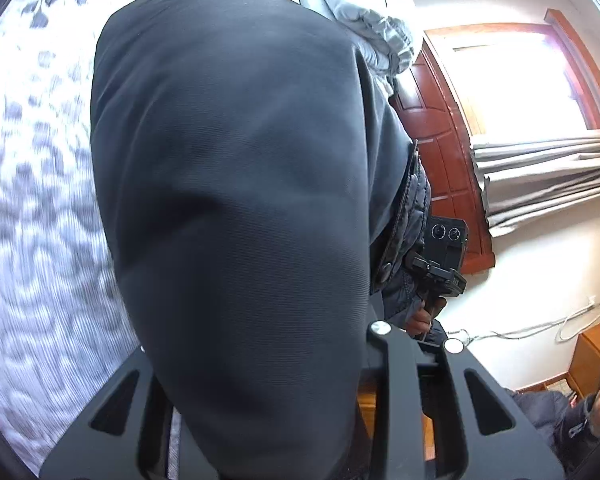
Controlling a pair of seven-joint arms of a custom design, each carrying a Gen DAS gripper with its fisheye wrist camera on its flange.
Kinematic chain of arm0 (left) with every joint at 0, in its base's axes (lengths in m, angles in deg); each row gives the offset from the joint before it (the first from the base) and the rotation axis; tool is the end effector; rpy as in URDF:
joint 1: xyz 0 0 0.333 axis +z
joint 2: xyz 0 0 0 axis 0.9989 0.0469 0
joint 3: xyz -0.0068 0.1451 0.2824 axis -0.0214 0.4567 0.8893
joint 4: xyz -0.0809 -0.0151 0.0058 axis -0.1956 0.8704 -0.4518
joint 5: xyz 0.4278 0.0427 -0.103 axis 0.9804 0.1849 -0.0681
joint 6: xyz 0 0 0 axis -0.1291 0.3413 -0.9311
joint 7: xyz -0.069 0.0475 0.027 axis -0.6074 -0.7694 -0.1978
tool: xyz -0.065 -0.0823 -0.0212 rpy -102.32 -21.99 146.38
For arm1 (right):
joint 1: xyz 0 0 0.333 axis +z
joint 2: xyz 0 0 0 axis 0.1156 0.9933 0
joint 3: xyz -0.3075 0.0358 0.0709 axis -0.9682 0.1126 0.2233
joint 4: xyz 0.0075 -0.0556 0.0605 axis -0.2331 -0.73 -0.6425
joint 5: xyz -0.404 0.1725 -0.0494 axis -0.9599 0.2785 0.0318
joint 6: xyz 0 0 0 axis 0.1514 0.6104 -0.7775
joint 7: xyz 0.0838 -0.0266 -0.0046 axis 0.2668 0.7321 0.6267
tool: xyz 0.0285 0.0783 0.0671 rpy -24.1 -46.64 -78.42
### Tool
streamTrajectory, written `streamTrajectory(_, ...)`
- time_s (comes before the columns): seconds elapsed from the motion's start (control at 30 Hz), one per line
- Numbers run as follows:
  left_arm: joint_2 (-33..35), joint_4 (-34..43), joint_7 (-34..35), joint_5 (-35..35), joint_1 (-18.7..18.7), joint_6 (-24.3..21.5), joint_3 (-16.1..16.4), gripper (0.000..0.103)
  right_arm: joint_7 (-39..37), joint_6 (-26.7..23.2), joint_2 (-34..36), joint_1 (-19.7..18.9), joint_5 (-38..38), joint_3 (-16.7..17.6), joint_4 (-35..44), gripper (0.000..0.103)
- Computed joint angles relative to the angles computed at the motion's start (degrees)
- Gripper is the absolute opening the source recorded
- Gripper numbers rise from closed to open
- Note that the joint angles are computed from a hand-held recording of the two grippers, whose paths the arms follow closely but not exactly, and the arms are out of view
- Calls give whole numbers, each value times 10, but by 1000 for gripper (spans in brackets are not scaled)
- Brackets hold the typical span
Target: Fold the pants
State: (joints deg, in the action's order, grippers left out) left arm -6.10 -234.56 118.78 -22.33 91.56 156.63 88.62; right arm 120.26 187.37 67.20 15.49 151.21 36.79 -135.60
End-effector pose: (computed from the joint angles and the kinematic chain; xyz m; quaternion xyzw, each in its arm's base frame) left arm 0.4350 0.0337 0.4932 0.6695 -0.5279 0.4651 0.2383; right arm 0.5355 0.1209 0.5040 -0.7393 0.4366 0.3021 0.4142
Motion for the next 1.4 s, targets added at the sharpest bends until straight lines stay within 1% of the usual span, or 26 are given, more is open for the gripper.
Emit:
streamTrajectory(0.1, 34, 29, 5, 1, 4, 1, 6, 28, 4, -2, 34, 1, 2, 5, 35, 41)
streamTrajectory(0.23, 78, 61, 4, 3, 14, -2, 5, 29, 17, -3, 85, -4, -3, 19, 82, 41)
streamTrajectory(0.47, 157, 107, 9, 6, 37, 2, -9, 29, 47, 9, 157, -19, -11, 48, 138, 40)
streamTrajectory(0.67, 193, 127, 7, 3, 48, 1, -23, 31, 62, 8, 197, -36, -22, 64, 166, 41)
streamTrajectory(0.87, 203, 127, 21, -8, 57, -4, -28, 36, 52, -3, 210, -56, -19, 70, 166, 43)
streamTrajectory(1.03, 206, 122, 29, -18, 59, 1, -32, 43, 64, -8, 217, -67, -4, 70, 158, 50)
streamTrajectory(1.1, 206, 120, 38, -21, 59, 3, -32, 45, 63, -10, 220, -72, 1, 70, 155, 55)
streamTrajectory(1.13, 204, 115, 44, -21, 61, 2, -30, 47, 66, -14, 222, -75, 5, 70, 154, 56)
streamTrajectory(1.23, 200, 110, 45, -12, 63, 12, -32, 56, 61, -18, 227, -83, 9, 68, 150, 59)
streamTrajectory(1.27, 199, 109, 43, -8, 64, 14, -33, 58, 62, -24, 228, -86, 11, 67, 150, 60)
streamTrajectory(1.4, 188, 99, 41, -9, 65, 16, -29, 60, 56, -23, 220, -94, 14, 64, 143, 60)
